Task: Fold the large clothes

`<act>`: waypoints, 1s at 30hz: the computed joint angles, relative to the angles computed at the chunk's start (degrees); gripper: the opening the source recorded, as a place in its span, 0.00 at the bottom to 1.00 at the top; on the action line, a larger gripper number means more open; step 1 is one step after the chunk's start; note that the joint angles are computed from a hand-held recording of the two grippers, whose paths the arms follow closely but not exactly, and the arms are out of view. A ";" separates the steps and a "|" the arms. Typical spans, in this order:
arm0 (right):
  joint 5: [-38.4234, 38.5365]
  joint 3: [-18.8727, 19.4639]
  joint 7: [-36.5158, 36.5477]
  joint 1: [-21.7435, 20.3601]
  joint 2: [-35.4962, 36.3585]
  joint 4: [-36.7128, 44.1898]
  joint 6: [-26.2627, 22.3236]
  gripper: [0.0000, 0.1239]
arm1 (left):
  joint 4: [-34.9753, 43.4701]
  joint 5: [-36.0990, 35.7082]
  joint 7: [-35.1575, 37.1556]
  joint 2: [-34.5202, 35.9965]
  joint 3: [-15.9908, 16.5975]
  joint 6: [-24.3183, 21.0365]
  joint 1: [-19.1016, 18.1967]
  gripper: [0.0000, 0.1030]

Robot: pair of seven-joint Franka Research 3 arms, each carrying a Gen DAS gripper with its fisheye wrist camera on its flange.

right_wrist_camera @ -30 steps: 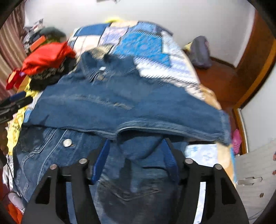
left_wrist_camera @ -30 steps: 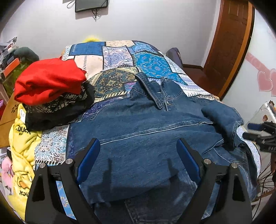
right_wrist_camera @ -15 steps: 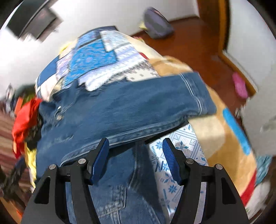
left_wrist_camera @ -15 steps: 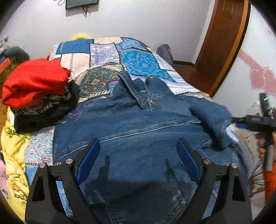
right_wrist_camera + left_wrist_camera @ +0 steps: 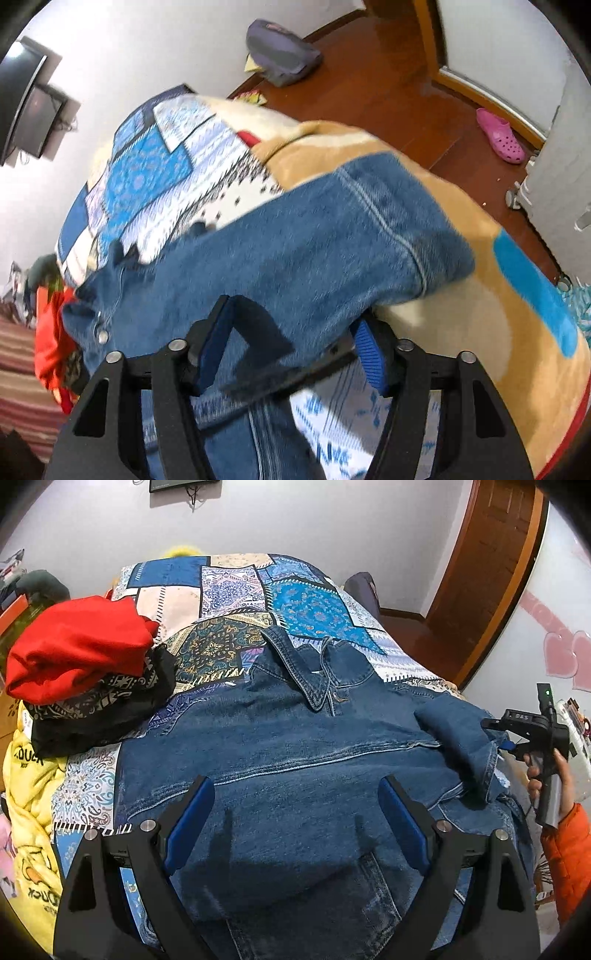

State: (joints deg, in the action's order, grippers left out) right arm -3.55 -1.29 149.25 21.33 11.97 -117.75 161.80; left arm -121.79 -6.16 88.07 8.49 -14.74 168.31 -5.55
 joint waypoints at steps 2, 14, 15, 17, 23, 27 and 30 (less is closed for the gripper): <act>-3.53 -1.11 1.12 0.89 0.39 1.48 -2.60 0.22 | -0.57 -0.41 0.52 -0.43 -0.20 0.85 0.16 0.87; -25.74 -0.37 9.25 2.47 -4.63 5.96 -0.99 0.08 | -2.49 3.07 -2.42 -1.49 1.04 3.28 0.46 0.87; -25.73 0.28 8.38 2.30 -4.59 6.89 -0.32 0.08 | -2.77 2.24 -1.78 -1.72 0.73 3.60 0.82 0.87; -25.67 1.50 5.90 2.59 -4.03 9.82 0.53 0.08 | -3.60 -0.18 0.17 -2.42 0.01 4.38 1.62 0.87; -20.11 4.60 -7.60 5.44 1.77 21.15 0.73 0.08 | -6.55 -8.59 7.24 -5.23 -0.47 7.24 2.64 0.87; -12.44 8.62 -20.67 6.87 8.74 31.28 -1.68 0.08 | -8.13 -16.32 12.69 -7.11 0.77 8.15 2.15 0.87; -5.84 12.42 -29.81 7.08 14.22 38.03 -5.13 0.08 | -9.17 -22.60 16.95 -8.44 2.62 8.00 1.19 0.87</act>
